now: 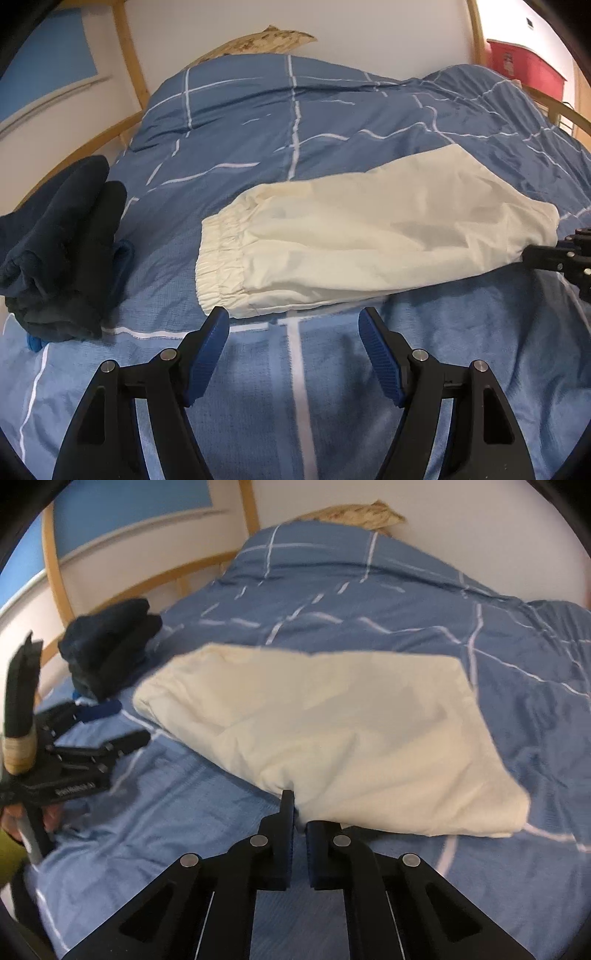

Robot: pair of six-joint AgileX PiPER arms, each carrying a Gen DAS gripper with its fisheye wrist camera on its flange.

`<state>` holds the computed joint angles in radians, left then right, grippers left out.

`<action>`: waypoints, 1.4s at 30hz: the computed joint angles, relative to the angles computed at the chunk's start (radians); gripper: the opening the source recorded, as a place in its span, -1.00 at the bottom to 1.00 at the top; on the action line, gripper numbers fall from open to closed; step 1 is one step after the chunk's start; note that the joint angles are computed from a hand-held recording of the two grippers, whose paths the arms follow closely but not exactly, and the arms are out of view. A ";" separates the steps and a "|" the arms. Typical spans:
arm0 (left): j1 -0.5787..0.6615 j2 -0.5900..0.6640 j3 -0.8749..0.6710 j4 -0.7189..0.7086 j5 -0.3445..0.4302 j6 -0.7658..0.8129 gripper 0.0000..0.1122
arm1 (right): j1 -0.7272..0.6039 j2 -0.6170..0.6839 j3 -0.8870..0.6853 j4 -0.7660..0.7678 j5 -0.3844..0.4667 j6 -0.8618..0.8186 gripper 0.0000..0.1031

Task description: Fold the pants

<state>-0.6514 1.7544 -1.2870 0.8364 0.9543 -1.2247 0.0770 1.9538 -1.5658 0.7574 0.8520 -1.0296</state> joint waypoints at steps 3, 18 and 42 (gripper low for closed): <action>-0.002 -0.016 0.011 -0.039 -0.018 0.018 0.29 | -0.012 -0.001 0.025 -0.019 0.010 0.046 -0.88; 0.130 -0.233 0.219 -0.096 -0.128 0.008 0.29 | 0.245 -0.287 0.360 -0.722 -0.445 0.974 0.01; 0.180 -0.093 0.082 0.059 -0.030 -0.001 -0.06 | 0.289 -0.207 0.298 -1.147 -0.539 1.526 0.01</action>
<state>-0.4718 1.6612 -1.2047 0.8959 0.9241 -1.2260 0.3656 1.7465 -1.2676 -0.3896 0.3134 0.4964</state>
